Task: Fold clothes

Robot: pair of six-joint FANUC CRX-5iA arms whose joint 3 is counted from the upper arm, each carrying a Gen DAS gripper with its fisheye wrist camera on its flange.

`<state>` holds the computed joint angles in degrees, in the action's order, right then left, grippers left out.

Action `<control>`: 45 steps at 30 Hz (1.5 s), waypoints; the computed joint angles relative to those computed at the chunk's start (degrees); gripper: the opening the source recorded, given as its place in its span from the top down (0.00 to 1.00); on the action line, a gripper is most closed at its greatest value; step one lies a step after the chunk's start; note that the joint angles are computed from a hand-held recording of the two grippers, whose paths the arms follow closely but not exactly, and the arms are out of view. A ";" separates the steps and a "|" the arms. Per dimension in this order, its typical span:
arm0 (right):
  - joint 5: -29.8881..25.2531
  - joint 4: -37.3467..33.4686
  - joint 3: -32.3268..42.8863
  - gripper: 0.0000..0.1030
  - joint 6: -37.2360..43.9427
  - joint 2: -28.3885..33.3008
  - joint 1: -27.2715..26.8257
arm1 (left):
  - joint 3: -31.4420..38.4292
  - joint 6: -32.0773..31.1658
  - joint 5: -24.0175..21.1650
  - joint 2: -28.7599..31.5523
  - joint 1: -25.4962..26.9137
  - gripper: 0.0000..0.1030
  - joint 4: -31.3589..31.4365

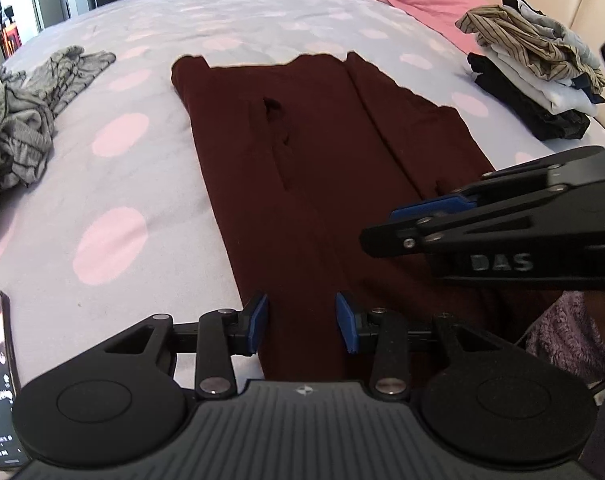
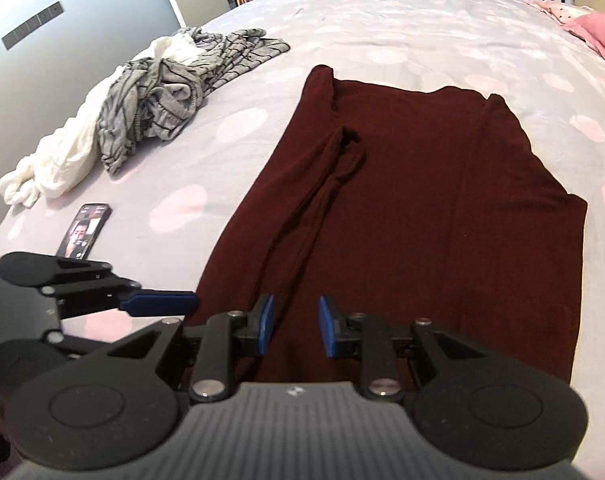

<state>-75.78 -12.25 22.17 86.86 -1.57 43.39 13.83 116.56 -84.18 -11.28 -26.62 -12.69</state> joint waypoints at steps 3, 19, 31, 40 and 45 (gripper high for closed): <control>0.48 -0.59 0.98 0.73 -0.79 0.87 -0.26 | 0.00 -0.69 0.50 0.26 0.68 0.66 0.65; 2.39 -2.67 4.60 0.73 -3.46 5.18 -1.12 | -0.55 -3.06 3.01 -1.02 6.82 0.69 5.43; 4.01 -3.23 4.93 0.72 -5.12 6.19 -1.05 | 1.10 3.19 -0.40 0.91 9.19 0.69 1.29; 4.16 -4.61 5.09 0.72 -4.91 6.85 -1.02 | 0.95 2.13 -1.15 1.48 10.11 0.69 2.10; 5.31 -3.78 4.56 0.74 -4.85 7.15 -0.02 | 1.39 1.81 -1.62 1.88 9.69 0.69 1.58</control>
